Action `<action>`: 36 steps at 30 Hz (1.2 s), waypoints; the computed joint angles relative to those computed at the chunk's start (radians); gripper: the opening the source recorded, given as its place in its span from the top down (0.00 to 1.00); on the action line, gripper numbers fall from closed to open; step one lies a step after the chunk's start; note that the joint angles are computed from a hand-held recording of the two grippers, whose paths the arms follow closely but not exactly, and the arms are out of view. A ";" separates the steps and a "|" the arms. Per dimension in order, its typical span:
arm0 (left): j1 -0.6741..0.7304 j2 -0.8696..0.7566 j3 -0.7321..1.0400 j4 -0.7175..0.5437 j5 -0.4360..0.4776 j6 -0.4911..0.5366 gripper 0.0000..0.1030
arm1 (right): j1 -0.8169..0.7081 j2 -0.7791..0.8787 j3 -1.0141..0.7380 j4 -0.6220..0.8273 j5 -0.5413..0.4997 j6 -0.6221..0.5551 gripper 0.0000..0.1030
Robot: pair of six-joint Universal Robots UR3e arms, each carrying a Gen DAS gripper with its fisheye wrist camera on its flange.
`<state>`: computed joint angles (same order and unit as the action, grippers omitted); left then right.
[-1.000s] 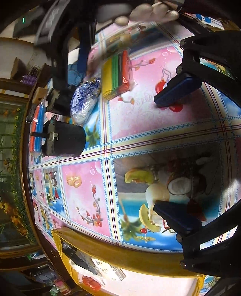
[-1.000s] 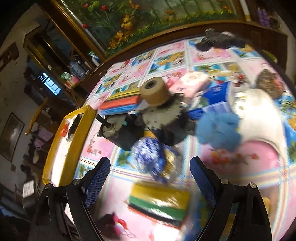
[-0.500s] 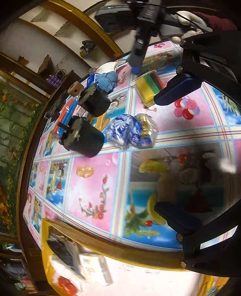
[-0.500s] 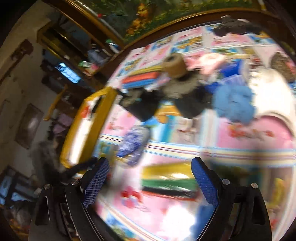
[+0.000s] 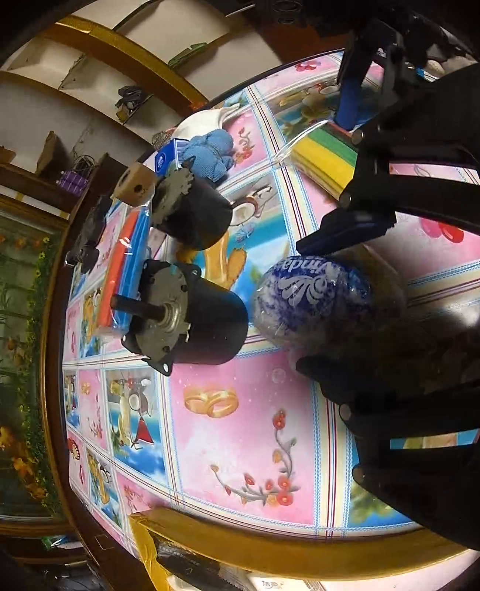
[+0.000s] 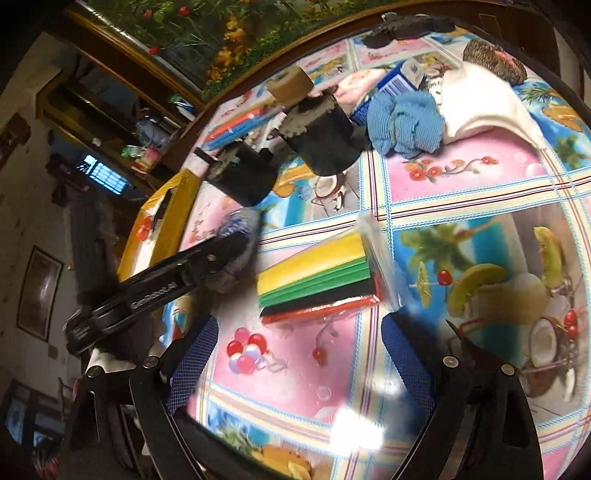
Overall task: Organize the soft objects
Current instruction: 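Grasp the blue-white wrapped ball with the left tool while the right tool grasps the bagged sponges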
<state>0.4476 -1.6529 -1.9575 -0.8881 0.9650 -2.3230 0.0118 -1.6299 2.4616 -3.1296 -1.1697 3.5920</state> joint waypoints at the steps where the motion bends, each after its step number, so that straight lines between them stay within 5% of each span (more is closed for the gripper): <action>1: 0.009 0.010 -0.011 -0.005 -0.007 0.010 0.48 | 0.011 0.027 -0.028 -0.010 -0.017 0.021 0.12; 7: 0.005 0.055 -0.082 0.064 0.016 0.029 0.48 | 0.089 0.177 -0.259 0.093 -0.171 0.047 0.25; 12: -0.034 0.034 -0.079 0.135 0.056 0.010 0.44 | 0.186 0.264 -0.424 0.213 -0.310 0.035 0.25; 19: -0.058 -0.009 -0.163 0.394 0.074 -0.011 0.38 | 0.278 0.311 -0.513 0.284 -0.445 0.018 0.26; 20: -0.056 -0.009 -0.159 0.386 0.074 -0.006 0.39 | 0.286 0.318 -0.521 0.285 -0.455 0.014 0.26; 22: -0.038 0.009 -0.147 0.323 0.048 0.022 0.60 | 0.306 0.332 -0.538 0.295 -0.485 -0.001 0.26; 26: 0.002 0.044 -0.138 0.218 0.014 0.054 0.60 | 0.363 0.354 -0.553 0.287 -0.567 -0.036 0.40; 30: 0.071 0.121 -0.165 0.135 -0.032 0.096 0.60 | 0.344 0.325 -0.493 0.217 -0.500 -0.023 0.58; 36: 0.184 0.246 -0.191 -0.051 -0.096 0.199 0.60 | 0.321 0.252 -0.390 0.141 -0.442 0.007 0.64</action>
<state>0.6312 -1.4067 -2.1488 -0.9390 0.8694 -2.1239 0.3326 -1.3782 2.0720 -2.9883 -1.6119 3.5987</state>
